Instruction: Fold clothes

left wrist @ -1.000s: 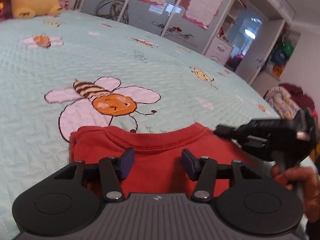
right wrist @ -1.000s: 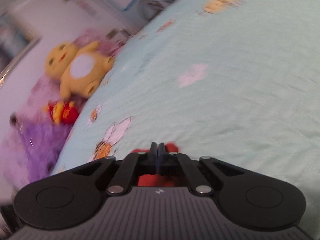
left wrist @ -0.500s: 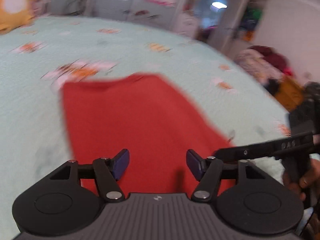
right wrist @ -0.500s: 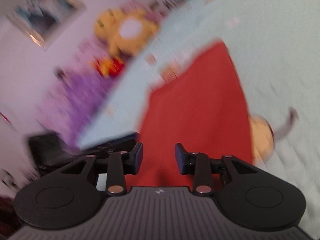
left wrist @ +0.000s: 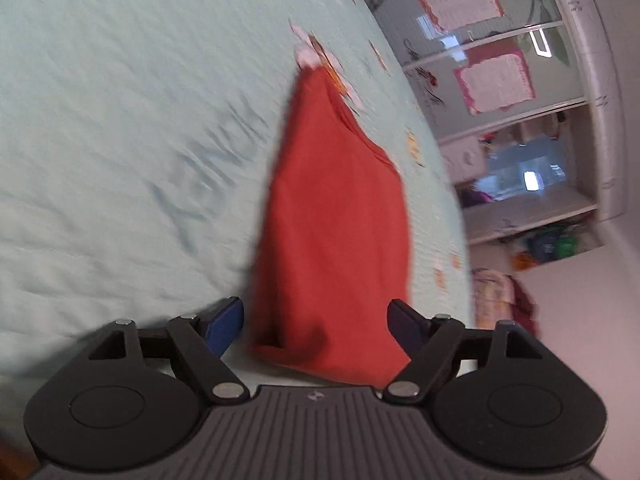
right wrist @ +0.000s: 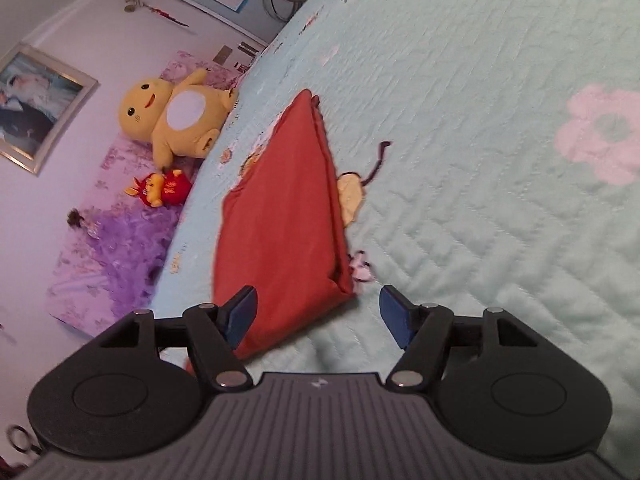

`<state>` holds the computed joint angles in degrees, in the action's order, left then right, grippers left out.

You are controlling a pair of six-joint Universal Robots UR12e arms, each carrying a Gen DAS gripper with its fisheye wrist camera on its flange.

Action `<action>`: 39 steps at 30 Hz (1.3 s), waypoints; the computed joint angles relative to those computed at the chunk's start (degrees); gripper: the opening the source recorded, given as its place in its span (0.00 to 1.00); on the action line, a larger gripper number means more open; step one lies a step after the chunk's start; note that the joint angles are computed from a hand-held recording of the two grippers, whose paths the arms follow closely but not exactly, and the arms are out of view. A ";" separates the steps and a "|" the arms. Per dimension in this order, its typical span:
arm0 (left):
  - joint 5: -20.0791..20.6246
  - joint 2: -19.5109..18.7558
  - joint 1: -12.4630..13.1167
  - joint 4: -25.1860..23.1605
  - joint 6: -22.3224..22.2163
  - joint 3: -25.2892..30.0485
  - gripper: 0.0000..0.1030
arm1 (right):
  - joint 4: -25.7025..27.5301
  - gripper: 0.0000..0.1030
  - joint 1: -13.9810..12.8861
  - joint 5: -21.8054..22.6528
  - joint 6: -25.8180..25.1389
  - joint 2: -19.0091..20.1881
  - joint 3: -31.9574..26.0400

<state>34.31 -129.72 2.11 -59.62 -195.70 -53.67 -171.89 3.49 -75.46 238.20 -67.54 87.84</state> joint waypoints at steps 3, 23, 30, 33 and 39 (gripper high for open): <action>-1.67 -1.12 -0.82 0.88 -2.26 1.02 0.80 | 0.01 0.66 -0.67 4.04 -1.05 2.15 -2.52; -1.46 -3.61 1.45 -16.73 14.64 8.12 0.26 | 7.94 0.12 2.99 -0.72 -0.02 0.93 -3.50; -0.24 2.34 3.35 -24.50 29.41 1.47 0.52 | 5.93 0.14 4.51 9.28 4.31 -3.21 2.47; 3.29 1.58 3.77 -41.92 37.56 6.75 0.53 | 23.23 0.15 5.83 17.18 -3.02 -4.80 2.00; 2.69 1.81 3.27 -48.36 47.05 9.64 0.52 | 23.40 0.20 7.53 12.45 -8.88 -5.06 -2.00</action>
<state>37.00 -127.91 5.38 -107.98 -148.66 -44.03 -148.49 11.03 -63.01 229.32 -72.60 85.84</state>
